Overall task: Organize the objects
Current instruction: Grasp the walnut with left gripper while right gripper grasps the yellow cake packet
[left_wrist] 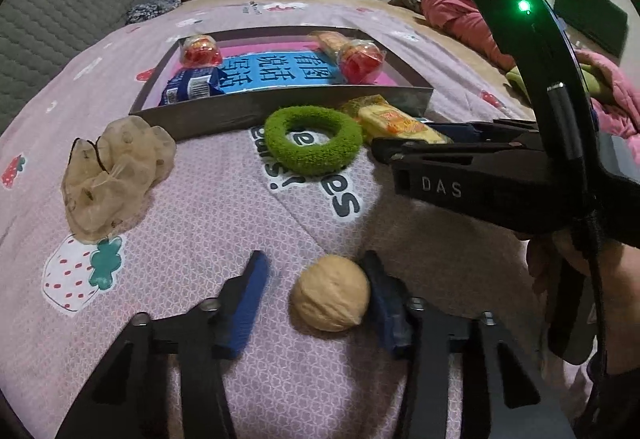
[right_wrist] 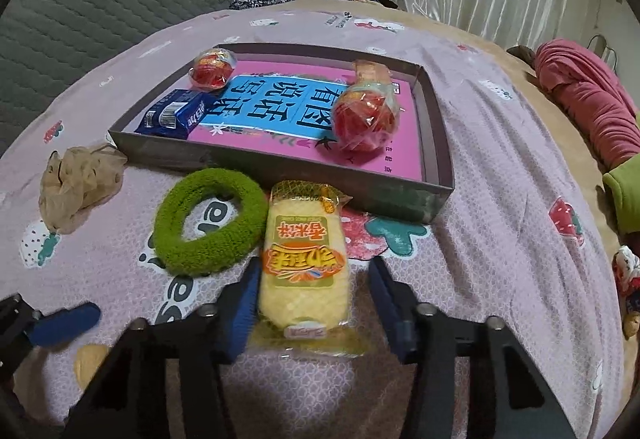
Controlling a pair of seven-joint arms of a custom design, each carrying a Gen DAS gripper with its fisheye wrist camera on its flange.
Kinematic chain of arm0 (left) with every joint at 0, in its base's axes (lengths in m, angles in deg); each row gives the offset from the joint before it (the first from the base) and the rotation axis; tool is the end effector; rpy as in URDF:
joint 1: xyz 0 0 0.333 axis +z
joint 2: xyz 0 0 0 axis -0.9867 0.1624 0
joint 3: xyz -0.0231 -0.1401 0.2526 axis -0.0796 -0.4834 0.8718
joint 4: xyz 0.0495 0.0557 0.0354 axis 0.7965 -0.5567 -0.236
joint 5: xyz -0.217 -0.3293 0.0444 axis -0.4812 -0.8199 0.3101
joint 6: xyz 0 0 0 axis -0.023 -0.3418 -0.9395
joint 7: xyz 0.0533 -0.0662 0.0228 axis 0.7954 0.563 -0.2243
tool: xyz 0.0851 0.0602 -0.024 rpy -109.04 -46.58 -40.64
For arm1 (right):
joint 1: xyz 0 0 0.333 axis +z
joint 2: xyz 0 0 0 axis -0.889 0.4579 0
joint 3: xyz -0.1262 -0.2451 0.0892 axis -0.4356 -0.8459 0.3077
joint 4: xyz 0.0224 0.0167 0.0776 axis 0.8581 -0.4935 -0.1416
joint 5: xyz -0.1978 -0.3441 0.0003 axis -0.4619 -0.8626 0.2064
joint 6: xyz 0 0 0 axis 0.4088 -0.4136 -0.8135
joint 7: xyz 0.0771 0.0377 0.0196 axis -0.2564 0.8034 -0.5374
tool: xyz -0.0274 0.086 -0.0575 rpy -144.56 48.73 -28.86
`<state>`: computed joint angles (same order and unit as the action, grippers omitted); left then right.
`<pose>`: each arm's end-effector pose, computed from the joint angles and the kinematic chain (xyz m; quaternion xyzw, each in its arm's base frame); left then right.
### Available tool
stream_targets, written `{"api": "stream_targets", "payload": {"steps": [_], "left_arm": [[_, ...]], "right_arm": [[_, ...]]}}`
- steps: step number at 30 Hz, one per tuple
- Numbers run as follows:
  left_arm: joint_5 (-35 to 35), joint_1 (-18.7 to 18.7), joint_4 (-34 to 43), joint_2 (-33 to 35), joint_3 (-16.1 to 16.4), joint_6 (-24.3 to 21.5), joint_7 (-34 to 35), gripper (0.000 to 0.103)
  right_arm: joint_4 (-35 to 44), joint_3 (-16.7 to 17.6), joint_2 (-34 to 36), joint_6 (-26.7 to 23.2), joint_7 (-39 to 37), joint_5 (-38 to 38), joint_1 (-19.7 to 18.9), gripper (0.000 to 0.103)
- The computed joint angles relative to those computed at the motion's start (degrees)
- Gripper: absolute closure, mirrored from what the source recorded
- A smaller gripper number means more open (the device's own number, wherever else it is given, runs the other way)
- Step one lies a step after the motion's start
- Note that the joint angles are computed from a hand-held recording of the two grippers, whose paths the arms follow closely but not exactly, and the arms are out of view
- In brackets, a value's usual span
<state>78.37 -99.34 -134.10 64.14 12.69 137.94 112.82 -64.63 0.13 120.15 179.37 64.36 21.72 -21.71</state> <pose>0.6210 -0.3952 0.3612 -0.4809 0.8084 -0.3151 0.1260 0.6481 0.4564 0.3824 -0.6544 0.6808 -0.2525 0.2111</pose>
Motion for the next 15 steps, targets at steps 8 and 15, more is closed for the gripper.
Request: {"api": "stream_targets", "payload": {"steps": [8,15], "left_arm": [[-0.8,1.0,-0.4,-0.1,-1.1,-0.5,1.2,0.07],[-3.5,2.6,-1.6,-1.5,-2.3,-0.4,3.0,0.07]], "right_arm": [[-5.3,-0.4,-3.2,3.6,2.4,-0.9,0.4,0.063],[-14.1,-0.6,-9.3,7.4,8.3,-4.4,1.2,0.063]]}}
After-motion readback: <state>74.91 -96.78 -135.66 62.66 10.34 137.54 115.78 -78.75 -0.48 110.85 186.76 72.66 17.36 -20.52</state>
